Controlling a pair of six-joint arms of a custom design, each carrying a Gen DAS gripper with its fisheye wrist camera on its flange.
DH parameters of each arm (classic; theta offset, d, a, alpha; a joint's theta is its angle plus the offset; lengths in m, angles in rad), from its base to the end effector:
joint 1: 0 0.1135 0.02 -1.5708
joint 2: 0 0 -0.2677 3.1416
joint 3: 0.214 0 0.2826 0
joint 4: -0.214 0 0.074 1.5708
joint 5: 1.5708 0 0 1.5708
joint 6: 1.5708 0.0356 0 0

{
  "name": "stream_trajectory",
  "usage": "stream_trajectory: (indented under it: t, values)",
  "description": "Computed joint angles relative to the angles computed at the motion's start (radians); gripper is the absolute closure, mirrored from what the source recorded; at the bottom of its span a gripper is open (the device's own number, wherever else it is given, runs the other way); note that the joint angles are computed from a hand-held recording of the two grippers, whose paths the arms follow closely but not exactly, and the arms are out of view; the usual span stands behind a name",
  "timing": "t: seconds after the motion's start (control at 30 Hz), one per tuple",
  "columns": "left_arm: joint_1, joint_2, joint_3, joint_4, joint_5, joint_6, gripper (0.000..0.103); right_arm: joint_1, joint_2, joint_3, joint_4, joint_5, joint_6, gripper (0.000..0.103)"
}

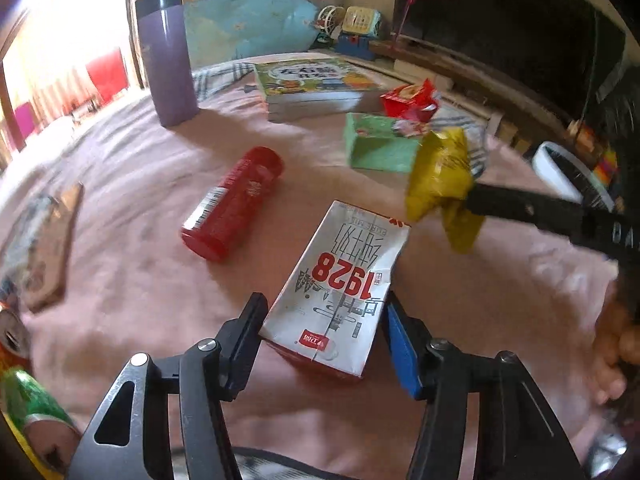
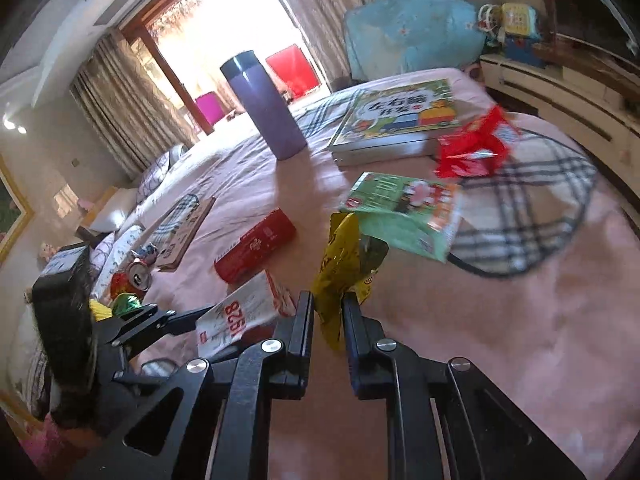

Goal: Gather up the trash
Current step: 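Carry the carton and yellow wrapper over the trash bin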

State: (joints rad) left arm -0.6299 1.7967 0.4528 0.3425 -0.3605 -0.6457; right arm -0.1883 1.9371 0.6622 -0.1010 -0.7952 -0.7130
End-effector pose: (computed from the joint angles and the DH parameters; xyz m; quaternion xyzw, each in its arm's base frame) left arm 0.2162 -0.1421 0.0284 -0.0578 0.9438 -0.0263 0.3244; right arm 0.2729 -0.0261 0.0197 -0.2744 0.8765 0.3078 0.2486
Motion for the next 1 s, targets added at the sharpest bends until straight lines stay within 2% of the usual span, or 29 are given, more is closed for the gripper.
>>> stream_trajectory:
  t: [0.3,0.53,0.7,1.0]
  values:
    - [-0.154,-0.014,0.041,0.02,-0.028,-0.134,0.048,-0.327,-0.024,0.066,-0.313,-0.078,-0.285,0.09]
    - [-0.246,0.055,0.166,0.013,-0.017,-0.156,0.048,-0.546,0.029,0.199,-0.495,-0.087,-0.446,0.09]
    - [-0.261,0.12,0.286,-0.023,0.014,-0.119,0.048,-0.657,0.089,0.307,-0.544,-0.082,-0.467,0.09]
    - [-0.264,0.241,0.512,-0.111,0.043,-0.037,0.048,-0.749,0.191,0.512,-0.586,-0.097,-0.399,0.09]
